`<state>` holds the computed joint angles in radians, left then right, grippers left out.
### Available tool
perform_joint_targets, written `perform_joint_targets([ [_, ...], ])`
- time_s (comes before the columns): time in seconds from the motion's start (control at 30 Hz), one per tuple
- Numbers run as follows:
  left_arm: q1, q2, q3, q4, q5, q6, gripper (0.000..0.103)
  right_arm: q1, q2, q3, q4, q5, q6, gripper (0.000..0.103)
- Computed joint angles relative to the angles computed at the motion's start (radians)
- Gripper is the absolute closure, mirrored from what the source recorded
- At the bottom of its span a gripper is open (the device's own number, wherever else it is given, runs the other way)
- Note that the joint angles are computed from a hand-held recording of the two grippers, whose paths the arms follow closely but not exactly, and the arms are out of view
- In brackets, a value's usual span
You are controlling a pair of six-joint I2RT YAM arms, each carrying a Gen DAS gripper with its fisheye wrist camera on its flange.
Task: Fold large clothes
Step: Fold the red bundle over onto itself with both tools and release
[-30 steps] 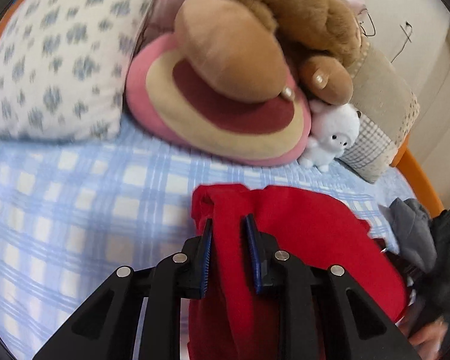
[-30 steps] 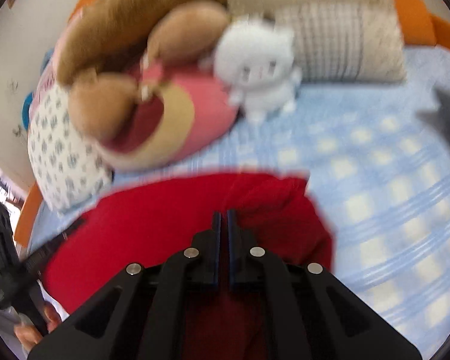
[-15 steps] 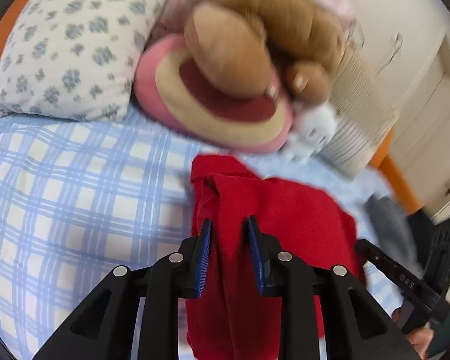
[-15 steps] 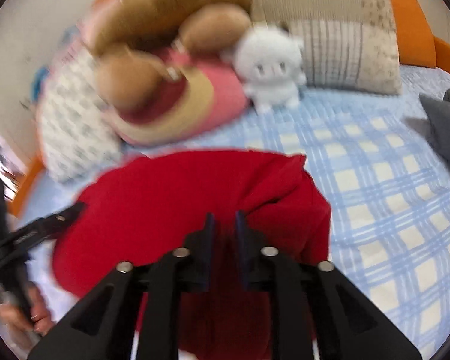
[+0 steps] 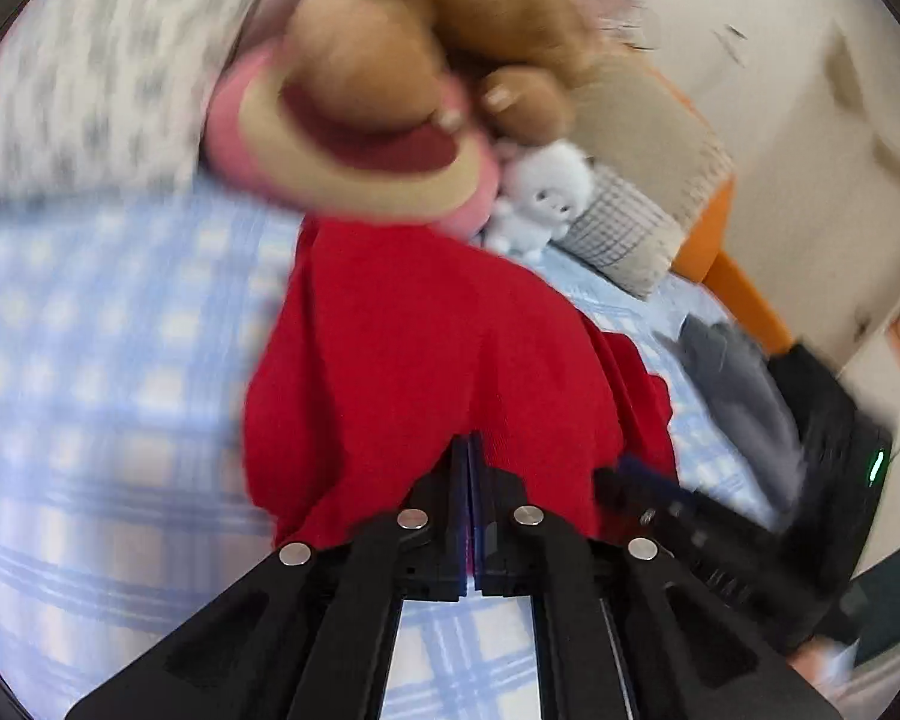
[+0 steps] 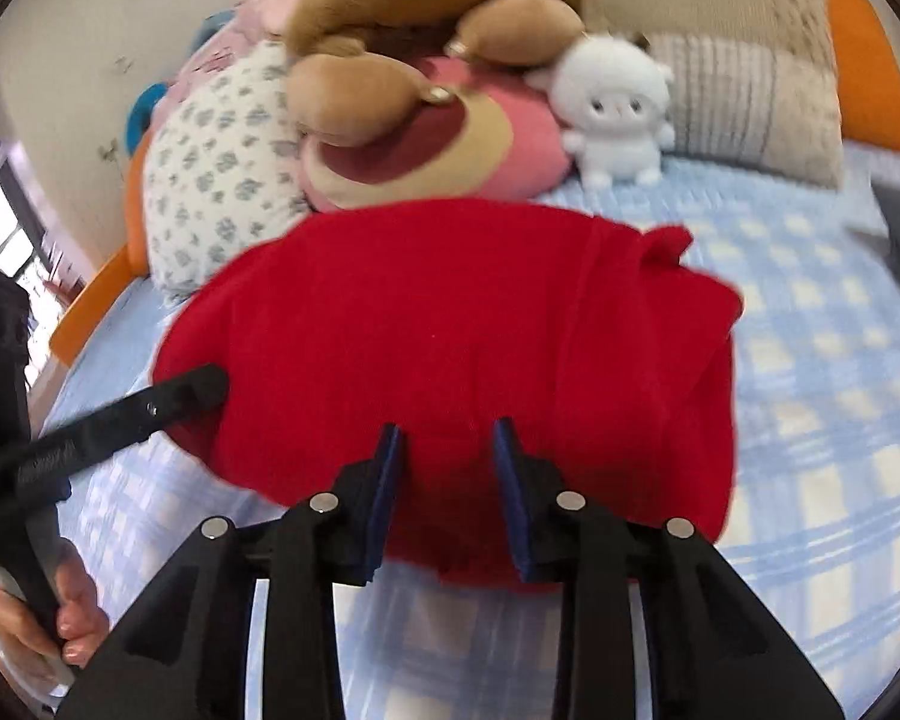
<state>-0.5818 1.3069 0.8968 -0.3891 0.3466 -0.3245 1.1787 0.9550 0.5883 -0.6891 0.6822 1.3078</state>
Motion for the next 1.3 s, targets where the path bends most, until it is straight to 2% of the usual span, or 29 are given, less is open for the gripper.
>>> perform_joint_targets([
  [0.03,0.016,0.029,0.005,0.004,0.021,0.005,0.094,-0.016,-0.013,-0.037,0.055,-0.014,0.001,0.072],
  [0.07,0.001,0.036,-0.004,0.018,-0.012,0.032,0.094,-0.017,-0.002,-0.047,0.072,-0.011,0.010,0.072],
  [0.13,-0.054,0.019,-0.030,0.036,-0.113,0.060,0.094,0.009,0.089,-0.002,0.035,0.022,0.029,0.072],
  [0.17,-0.057,0.009,-0.046,0.051,-0.116,0.036,0.094,0.010,0.110,0.009,0.025,0.027,0.028,0.072],
  [0.27,-0.045,0.005,-0.028,0.021,-0.092,0.031,0.095,-0.004,0.100,0.020,0.004,0.003,0.006,0.072],
  [0.37,-0.011,-0.044,0.033,-0.086,-0.016,0.046,0.094,-0.032,0.044,0.085,-0.109,-0.064,-0.041,0.071],
  [0.43,-0.006,-0.112,0.072,-0.126,-0.022,0.063,0.071,0.032,-0.031,0.126,-0.204,0.016,0.011,0.069],
  [0.47,-0.014,-0.126,0.087,-0.133,-0.039,0.068,0.064,0.058,-0.063,0.155,-0.254,0.069,0.025,0.069],
  [0.5,-0.021,-0.119,0.114,-0.140,-0.048,0.068,0.052,0.048,-0.090,0.170,-0.260,0.083,0.001,0.069],
  [0.6,-0.052,-0.011,0.217,-0.147,-0.089,0.073,0.049,-0.111,-0.117,0.169,-0.159,0.017,-0.134,0.070],
  [0.7,-0.061,0.122,0.278,-0.155,-0.158,0.086,0.049,-0.301,-0.112,0.110,0.005,-0.136,-0.243,0.070],
  [0.77,-0.017,0.173,0.246,-0.102,-0.134,0.073,0.055,-0.385,-0.103,0.040,0.123,-0.212,-0.251,0.070],
  [0.8,0.003,0.186,0.216,-0.067,-0.128,0.075,0.063,-0.407,-0.084,0.015,0.161,-0.236,-0.247,0.071],
  [0.83,0.026,0.195,0.193,-0.038,-0.092,0.076,0.063,-0.433,-0.066,-0.020,0.217,-0.275,-0.257,0.072],
  [0.87,0.059,0.201,0.151,0.015,-0.035,0.069,0.064,-0.432,-0.046,-0.062,0.284,-0.276,-0.256,0.071],
  [0.93,0.079,0.208,0.095,0.101,-0.010,0.068,0.065,-0.375,0.007,-0.094,0.353,-0.188,-0.222,0.071],
  [1.0,0.066,0.205,0.081,0.128,-0.043,0.055,0.065,-0.340,0.091,-0.019,0.281,-0.134,-0.205,0.071],
  [1.03,0.042,0.202,0.099,0.103,-0.089,0.058,0.065,-0.347,0.108,0.012,0.248,-0.144,-0.207,0.070],
  [1.1,0.019,0.184,0.152,0.023,-0.125,0.084,0.066,-0.370,0.047,0.043,0.167,-0.205,-0.210,0.069],
  [1.13,0.020,0.157,0.157,0.004,-0.116,0.094,0.061,-0.349,-0.040,0.036,0.125,-0.193,-0.195,0.069],
  [1.17,0.033,0.091,0.136,0.002,-0.072,0.100,0.055,-0.289,-0.124,0.041,0.042,-0.129,-0.157,0.068],
  [1.2,0.046,0.044,0.115,0.002,-0.037,0.098,0.040,-0.233,-0.176,0.049,-0.039,-0.083,-0.116,0.068],
  [1.23,0.063,0.000,0.094,-0.004,0.008,0.087,0.030,-0.172,-0.237,0.048,-0.122,-0.056,-0.065,0.068],
  [1.3,0.071,-0.010,0.082,-0.037,0.021,0.088,0.032,-0.108,-0.305,0.030,-0.218,-0.043,0.007,0.068],
])
